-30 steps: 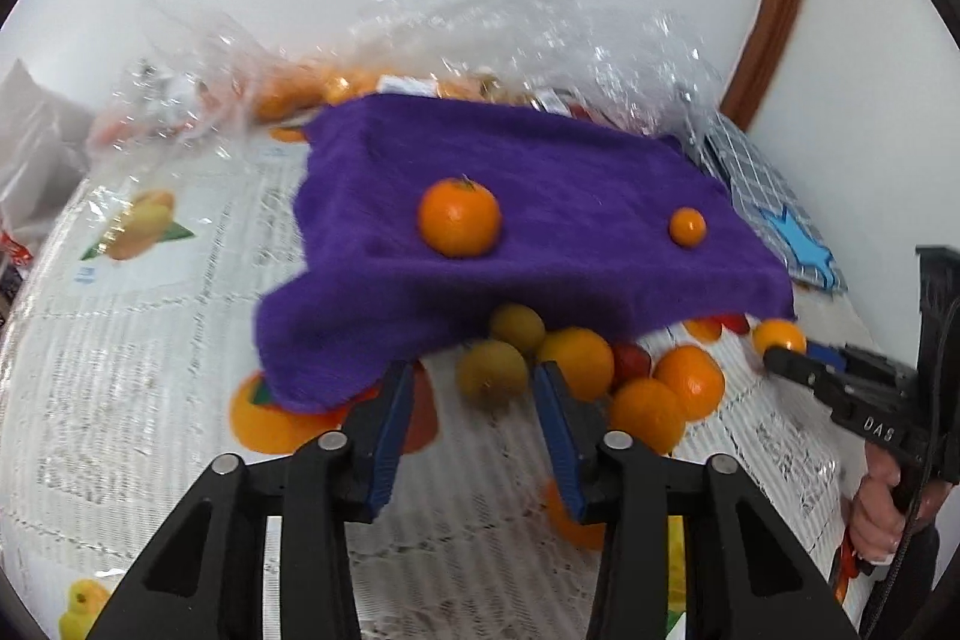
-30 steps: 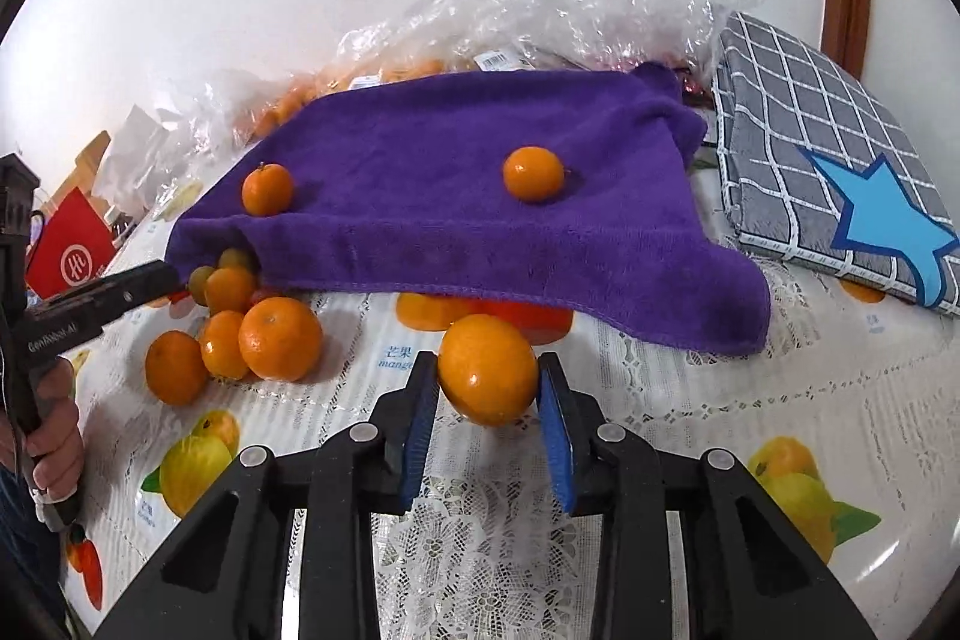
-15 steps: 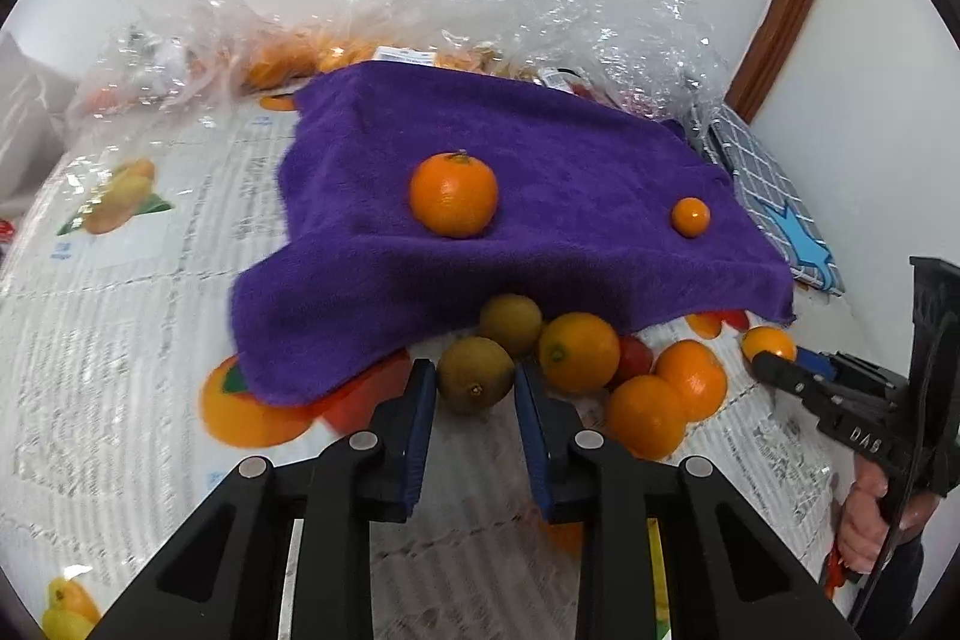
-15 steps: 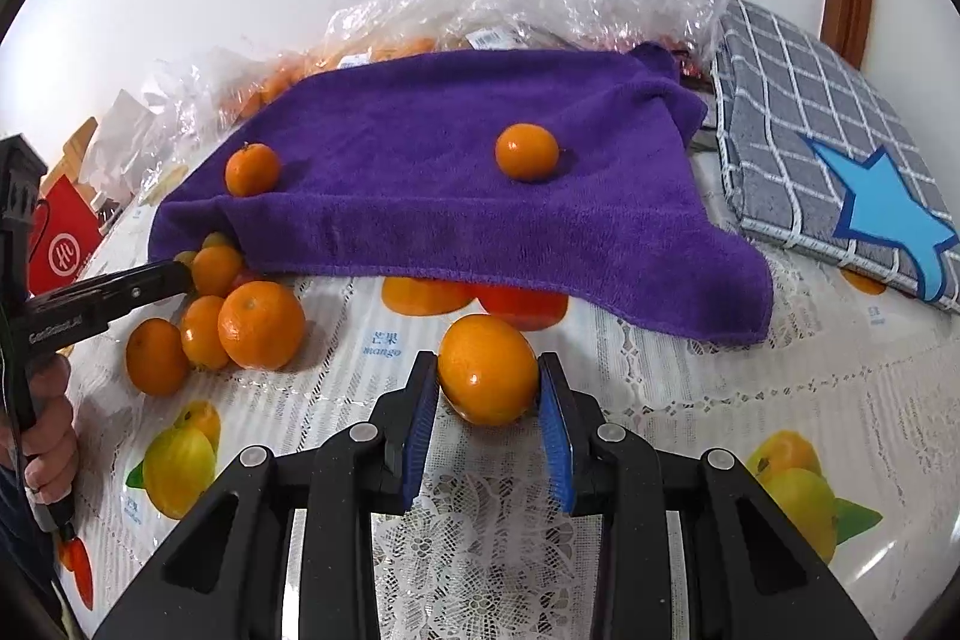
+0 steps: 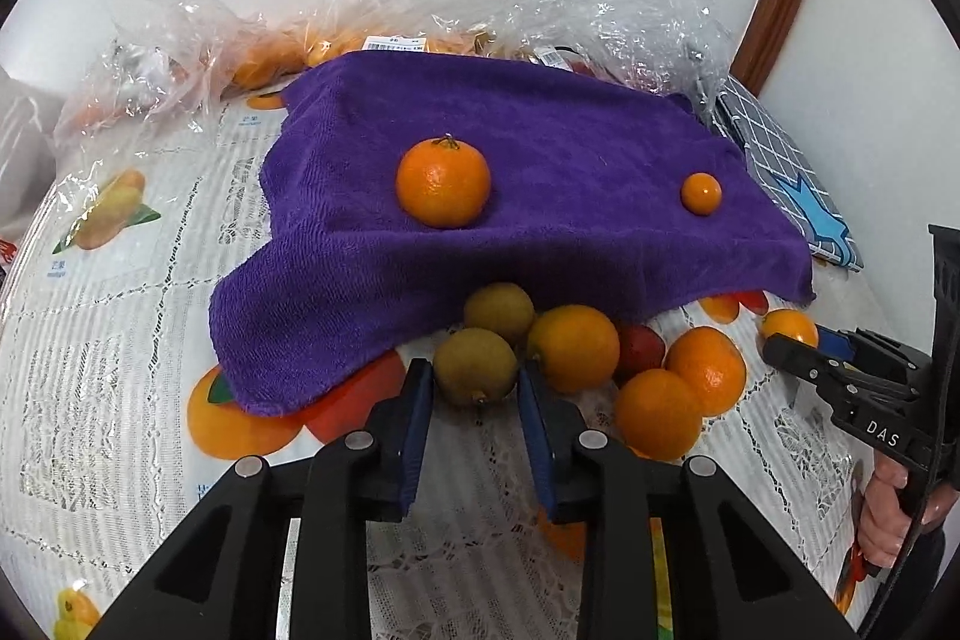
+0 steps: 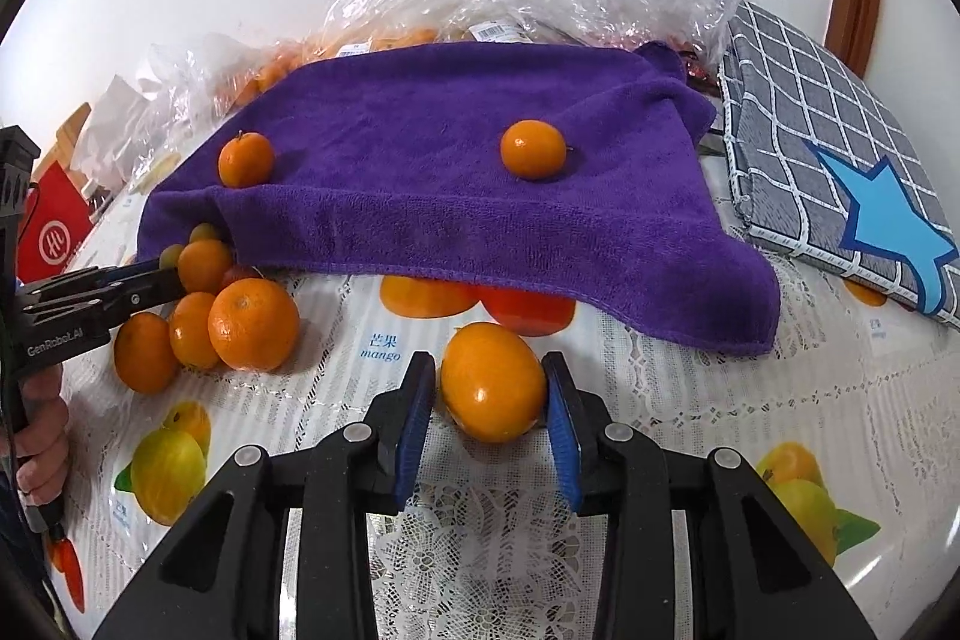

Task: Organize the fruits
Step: 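Grasp an orange with the right tool while the left tool grasps a yellow-green fruit, then lift both fruits onto the purple towel and open both tools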

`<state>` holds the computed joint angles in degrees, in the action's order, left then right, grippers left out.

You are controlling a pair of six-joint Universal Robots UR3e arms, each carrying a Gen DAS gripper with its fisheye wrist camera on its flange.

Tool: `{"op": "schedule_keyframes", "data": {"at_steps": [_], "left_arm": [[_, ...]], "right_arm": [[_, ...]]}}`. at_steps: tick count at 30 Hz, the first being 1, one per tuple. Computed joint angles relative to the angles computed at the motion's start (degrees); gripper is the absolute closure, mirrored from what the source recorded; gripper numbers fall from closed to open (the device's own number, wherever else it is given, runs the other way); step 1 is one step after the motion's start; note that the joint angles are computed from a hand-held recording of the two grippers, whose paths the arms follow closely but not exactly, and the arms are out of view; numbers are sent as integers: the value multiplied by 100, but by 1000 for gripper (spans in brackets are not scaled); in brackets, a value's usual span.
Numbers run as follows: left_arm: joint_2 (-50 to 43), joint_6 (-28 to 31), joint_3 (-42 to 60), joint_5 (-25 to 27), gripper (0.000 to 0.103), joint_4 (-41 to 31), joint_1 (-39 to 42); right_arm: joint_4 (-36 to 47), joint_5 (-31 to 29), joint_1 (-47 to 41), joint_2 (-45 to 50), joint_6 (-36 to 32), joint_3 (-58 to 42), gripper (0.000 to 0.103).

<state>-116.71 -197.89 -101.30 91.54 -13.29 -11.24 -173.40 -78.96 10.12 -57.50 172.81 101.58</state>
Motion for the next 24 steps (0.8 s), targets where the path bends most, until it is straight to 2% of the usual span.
{"op": "schedule_keyframes", "data": {"at_steps": [4, 13, 20, 24], "left_arm": [[35, -75, -117, -53, 75, 165, 45], [216, -131, -615, 152, 75, 1201, -4], [178, -19, -509, 111, 75, 1081, -45], [209, 67, -464, 337, 75, 1126, -141]], "right_arm": [[-57, 89, -66, -25, 70, 66, 70], [-308, 164, -42, -127, -31, 288, 70], [-559, 98, -36, -166, 47, 413, 70], [-772, -82, -42, -219, 232, 501, 70]]}}
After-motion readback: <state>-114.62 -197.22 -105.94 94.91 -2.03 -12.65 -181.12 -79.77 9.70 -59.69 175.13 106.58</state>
